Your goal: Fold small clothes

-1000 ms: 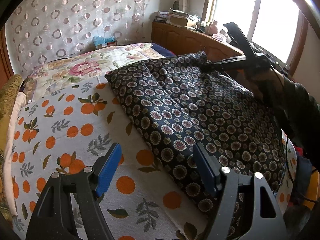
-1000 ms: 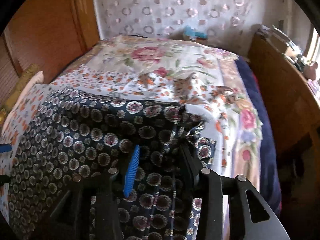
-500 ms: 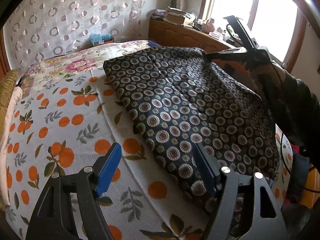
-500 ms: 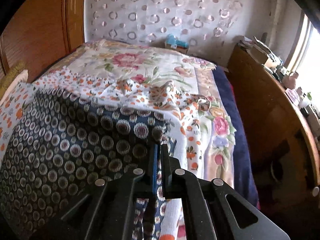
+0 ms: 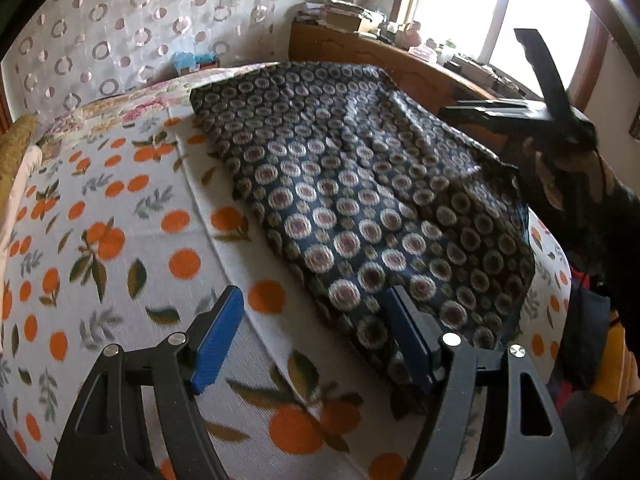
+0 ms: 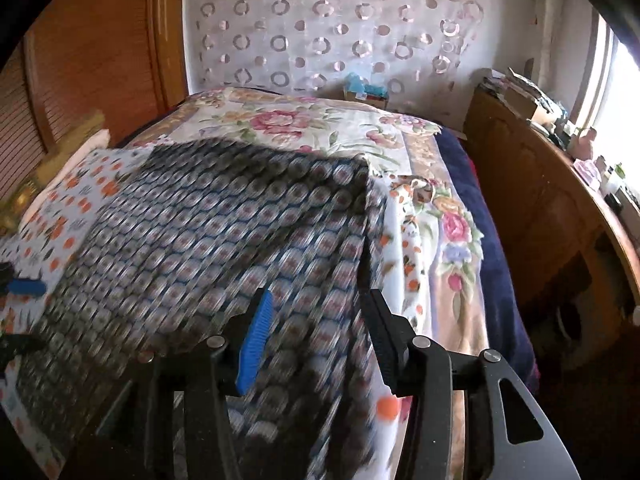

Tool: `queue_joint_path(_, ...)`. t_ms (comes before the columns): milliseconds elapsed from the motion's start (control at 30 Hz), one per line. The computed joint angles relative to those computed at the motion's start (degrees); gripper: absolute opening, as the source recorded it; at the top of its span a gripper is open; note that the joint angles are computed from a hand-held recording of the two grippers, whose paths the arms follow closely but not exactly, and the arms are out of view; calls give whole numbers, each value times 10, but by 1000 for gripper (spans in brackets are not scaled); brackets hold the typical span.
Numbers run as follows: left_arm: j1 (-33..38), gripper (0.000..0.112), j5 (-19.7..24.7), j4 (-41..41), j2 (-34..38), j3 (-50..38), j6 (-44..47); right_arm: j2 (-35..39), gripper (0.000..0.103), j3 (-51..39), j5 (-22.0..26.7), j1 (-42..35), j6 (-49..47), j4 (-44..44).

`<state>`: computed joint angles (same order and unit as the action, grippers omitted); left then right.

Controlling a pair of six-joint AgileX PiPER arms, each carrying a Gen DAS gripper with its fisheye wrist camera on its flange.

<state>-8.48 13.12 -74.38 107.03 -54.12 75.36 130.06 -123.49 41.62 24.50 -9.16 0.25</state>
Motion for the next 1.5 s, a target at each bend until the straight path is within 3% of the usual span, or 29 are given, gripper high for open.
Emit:
queue_joint_path(200,-18,73,-16,-31,-16,24,24,-86,50,147,-57,12,-27,3)
queue_joint_path(533,-30,63,-14,-86,-31,48,71,-157,53,268,-94,12,-70,40)
queue_joint_path(767,-30,50,19,-121,-41,66,113,-193,54,334,-116,19,-68,49)
queue_joint_path(867,-30,30,31,-117,-41,66,112,-208,55,361,-127,23,-80,57)
queue_joint_path(933,-23,11,50,-108,-40,63,101,-220,55,383,-137,27,-79,54)
queue_joint_path(1033,-20,4,62,-146,-56,71,133,-238,55,406,-146,26,-88,63)
queue_joint_path(1133,-11,4,78,-218,-86,76,186,-253,55,419,-142,22,-126,98)
queue_joint_path(1267,-16,4,63,-247,-104,52,204,-280,55,451,-150,29,-149,107)
queue_joint_path(1500,-19,3,52,-233,-89,0,182,-311,56,481,-147,35,-183,127)
